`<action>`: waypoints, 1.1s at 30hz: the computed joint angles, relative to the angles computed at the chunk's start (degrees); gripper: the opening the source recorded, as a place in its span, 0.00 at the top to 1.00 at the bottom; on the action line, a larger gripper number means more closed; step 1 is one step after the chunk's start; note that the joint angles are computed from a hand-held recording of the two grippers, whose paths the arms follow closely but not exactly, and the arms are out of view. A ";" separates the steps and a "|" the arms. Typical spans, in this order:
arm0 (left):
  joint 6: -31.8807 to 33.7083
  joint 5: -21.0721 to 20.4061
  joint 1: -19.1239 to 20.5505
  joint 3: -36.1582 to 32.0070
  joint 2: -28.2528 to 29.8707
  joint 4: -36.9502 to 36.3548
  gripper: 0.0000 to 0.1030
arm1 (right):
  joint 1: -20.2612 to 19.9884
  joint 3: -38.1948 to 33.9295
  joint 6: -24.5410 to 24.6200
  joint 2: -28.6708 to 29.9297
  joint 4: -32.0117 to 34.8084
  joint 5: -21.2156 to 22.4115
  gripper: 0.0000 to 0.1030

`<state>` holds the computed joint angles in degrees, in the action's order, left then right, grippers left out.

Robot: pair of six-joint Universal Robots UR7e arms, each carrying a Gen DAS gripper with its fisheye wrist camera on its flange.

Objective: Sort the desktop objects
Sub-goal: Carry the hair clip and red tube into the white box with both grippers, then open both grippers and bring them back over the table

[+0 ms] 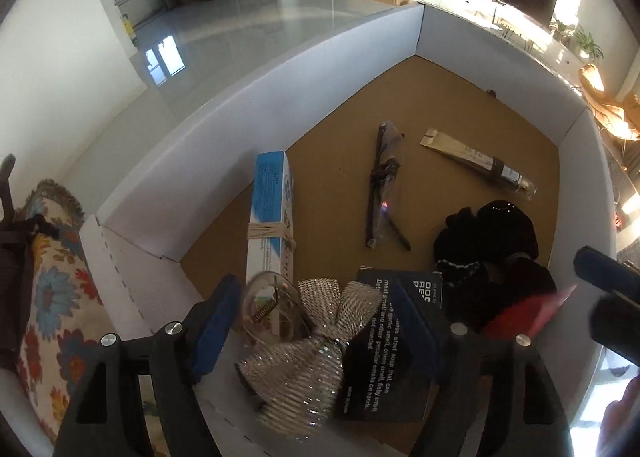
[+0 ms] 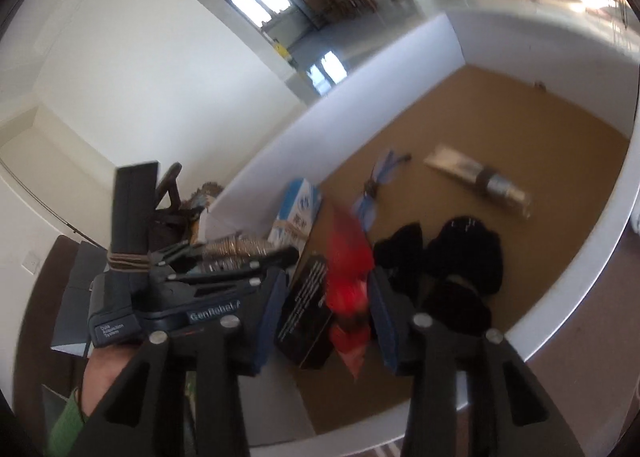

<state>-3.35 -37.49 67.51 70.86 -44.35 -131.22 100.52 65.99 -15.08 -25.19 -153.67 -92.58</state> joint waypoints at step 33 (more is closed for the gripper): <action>30.88 -2.49 -15.06 -26.87 35.52 -12.75 0.13 | -18.79 49.87 -18.60 -31.33 -43.33 -22.90 0.00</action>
<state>27.52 -39.99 52.45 44.00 -8.83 -143.97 81.73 115.86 -33.68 -56.52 -197.00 -115.48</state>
